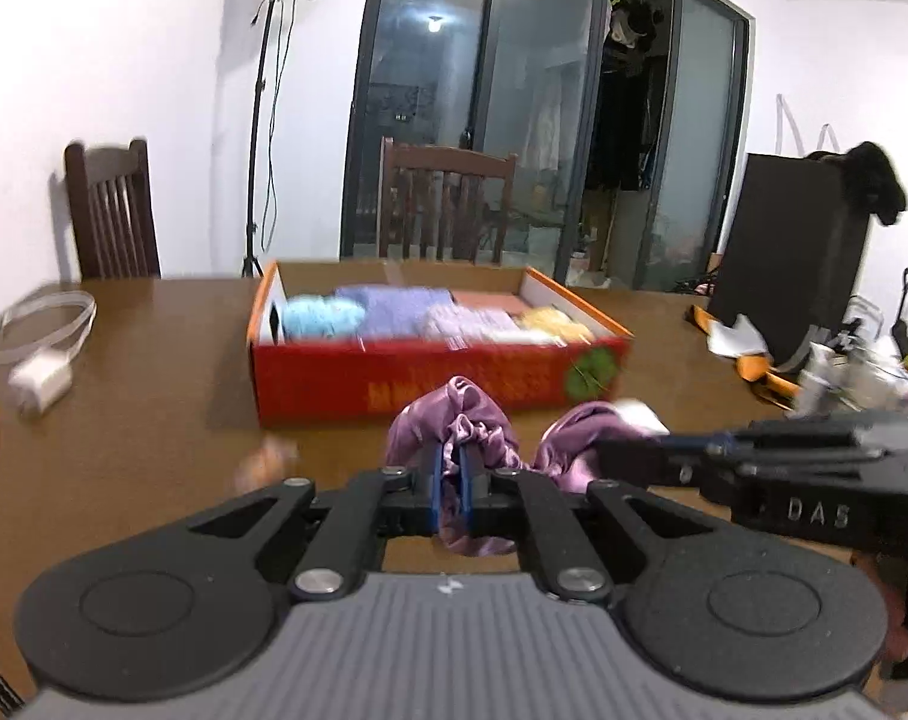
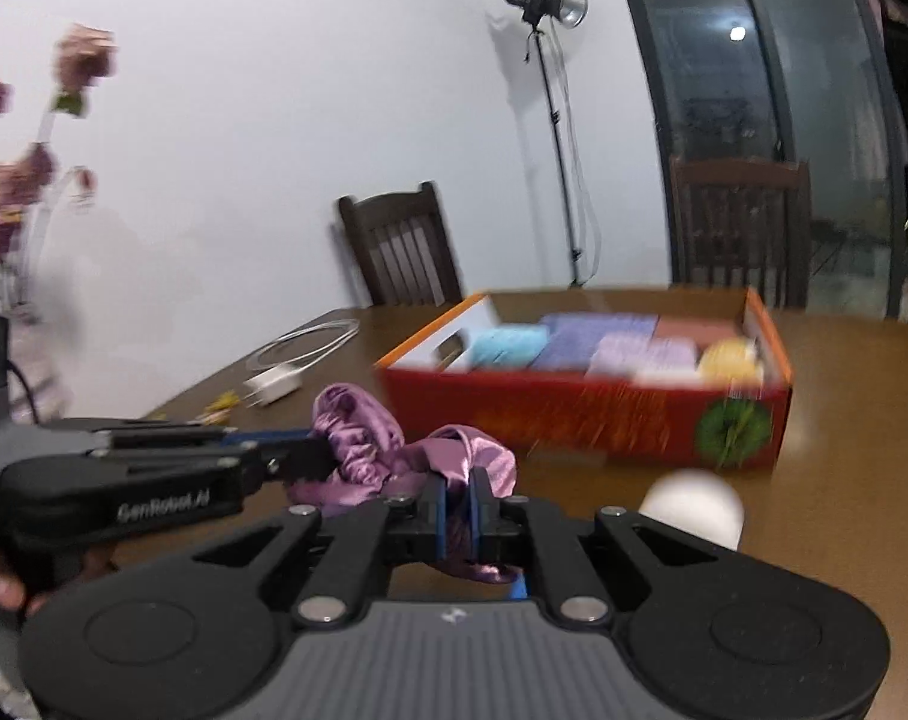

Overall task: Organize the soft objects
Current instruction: 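Grasp the purple satin bow with both grippers and lift it, then carry the satin bow into the box and open both grippers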

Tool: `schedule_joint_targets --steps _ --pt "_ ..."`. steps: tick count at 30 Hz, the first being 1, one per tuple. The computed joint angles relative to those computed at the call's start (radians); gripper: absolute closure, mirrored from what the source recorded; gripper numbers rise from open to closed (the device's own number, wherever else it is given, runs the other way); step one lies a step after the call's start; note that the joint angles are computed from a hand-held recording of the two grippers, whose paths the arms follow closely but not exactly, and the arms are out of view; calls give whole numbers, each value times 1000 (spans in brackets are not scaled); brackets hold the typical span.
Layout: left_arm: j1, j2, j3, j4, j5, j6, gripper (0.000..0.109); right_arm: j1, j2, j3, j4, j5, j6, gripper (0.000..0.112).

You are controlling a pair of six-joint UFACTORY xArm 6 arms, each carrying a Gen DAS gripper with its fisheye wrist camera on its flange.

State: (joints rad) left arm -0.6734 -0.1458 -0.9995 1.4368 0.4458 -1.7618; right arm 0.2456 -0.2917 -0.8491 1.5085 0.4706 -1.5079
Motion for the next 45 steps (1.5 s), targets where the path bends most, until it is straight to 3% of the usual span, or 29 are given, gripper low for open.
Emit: schedule_joint_targets --steps 5,13,22,25,27,29,34,36,39,43,45 --pt "-102 -96 156 -148 27 -26 102 -8 -210 236 -148 26 109 105" --pt "-196 -155 204 -129 135 -70 102 -26 -351 365 -162 55 127 105" --pt "-171 -130 166 -107 99 -58 102 -43 -327 337 -146 58 125 105" --pt "-108 -110 114 -77 25 -30 102 -44 -276 269 -133 58 102 105" --pt "-38 -84 50 -25 -51 -21 102 -56 -214 176 -120 74 68 105" --pt "35 -31 -40 -89 -117 102 102 -71 -123 56 -139 105 58 105" --pt "185 179 -296 -566 -256 625 102 -112 229 -398 -270 232 262 105" --pt "206 294 -435 -775 -212 835 102 -106 386 -607 -374 254 395 105" --pt "231 485 -677 -1087 -76 1133 102 -89 633 -921 -537 272 652 105" --pt "260 691 -907 -1244 65 1247 102 -78 961 -1339 -797 383 960 105" --pt "260 751 -964 -1281 115 1288 102 -77 1109 -1549 -921 486 1070 105"
